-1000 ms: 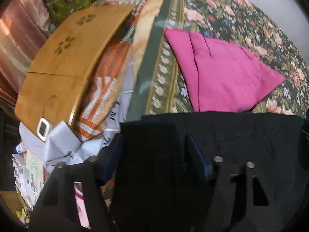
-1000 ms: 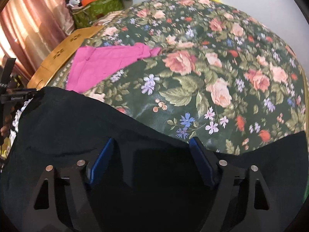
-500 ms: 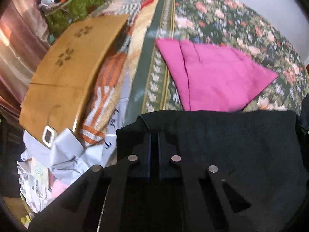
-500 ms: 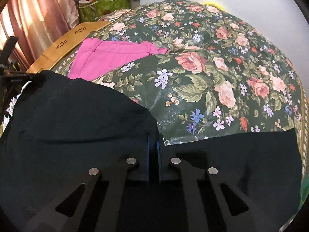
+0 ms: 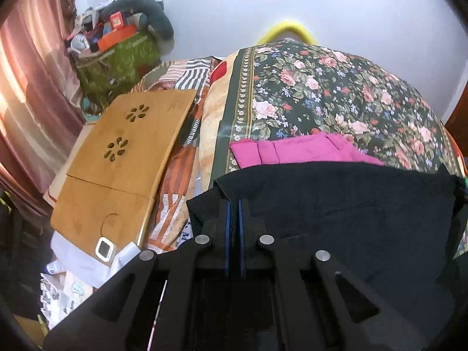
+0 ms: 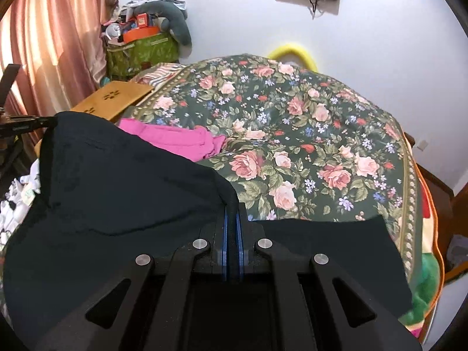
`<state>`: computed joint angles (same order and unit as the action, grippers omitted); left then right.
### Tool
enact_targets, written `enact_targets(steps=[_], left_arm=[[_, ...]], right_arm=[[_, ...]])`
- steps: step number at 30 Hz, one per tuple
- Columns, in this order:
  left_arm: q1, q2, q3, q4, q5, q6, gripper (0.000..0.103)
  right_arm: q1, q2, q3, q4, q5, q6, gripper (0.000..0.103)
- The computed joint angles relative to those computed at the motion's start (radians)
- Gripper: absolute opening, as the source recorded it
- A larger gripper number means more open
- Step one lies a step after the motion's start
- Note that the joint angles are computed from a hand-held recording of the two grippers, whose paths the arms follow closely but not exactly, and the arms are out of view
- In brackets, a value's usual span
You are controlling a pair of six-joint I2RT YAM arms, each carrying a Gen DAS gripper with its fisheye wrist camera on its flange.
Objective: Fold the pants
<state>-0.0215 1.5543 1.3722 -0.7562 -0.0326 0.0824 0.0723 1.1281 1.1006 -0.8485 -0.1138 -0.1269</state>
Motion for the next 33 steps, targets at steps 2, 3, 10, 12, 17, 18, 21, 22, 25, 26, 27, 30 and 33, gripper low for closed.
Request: enact_targets(steps=[2,3,10,12,17,18,21,22,25,26,27,30,33], left_arm=[[0.008,-0.046,-0.037,-0.001,0.012,0.003,0.004],[0.017,-0.076,-0.059,0.0,0.025,0.007,0.004],[0.055,-0.29,-0.175,-0.028,0.029,0.035,0.0],[0.075,-0.36,-0.205,-0.046,0.039,0.055,0.0],[0.147,-0.459,-0.234,-0.153,0.148,0.11,0.0],[0.146,-0.468,-0.236,-0.175,0.161,0.111,0.0],[0.126,-0.51,-0.246,-0.219,0.155,0.106,0.002],[0.11,-0.525,-0.249,-0.233,0.147,0.101,0.003],[0.083,-0.537,-0.242,-0.287,0.16,0.077,0.031],[0.076,-0.534,-0.238,-0.299,0.17,0.061,0.051],[0.078,-0.547,-0.243,-0.306,0.19,0.043,0.066],[0.07,-0.576,-0.253,-0.327,0.211,-0.001,0.077],[0.093,-0.58,-0.26,-0.373,0.284,-0.025,0.08]], right_arm=[[0.003,-0.056,-0.009,-0.039,-0.007,-0.006,0.004],[0.009,-0.079,-0.013,-0.056,-0.005,-0.001,0.004],[0.051,-0.246,-0.019,-0.206,-0.021,0.045,0.004],[0.077,-0.286,-0.02,-0.239,-0.015,0.076,0.004],[0.281,-0.395,-0.03,-0.315,0.084,0.217,0.004],[0.356,-0.412,-0.036,-0.328,0.132,0.261,0.004],[0.563,-0.447,-0.06,-0.372,0.25,0.395,0.004],[0.632,-0.459,-0.071,-0.388,0.29,0.447,0.004],[0.828,-0.485,-0.097,-0.446,0.4,0.599,0.004],[0.869,-0.49,-0.101,-0.462,0.42,0.635,0.004],[0.928,-0.492,-0.103,-0.486,0.451,0.687,0.004],[1.153,-0.486,-0.101,-0.581,0.57,0.886,0.004],[1.348,-0.472,-0.094,-0.671,0.642,1.093,0.004]])
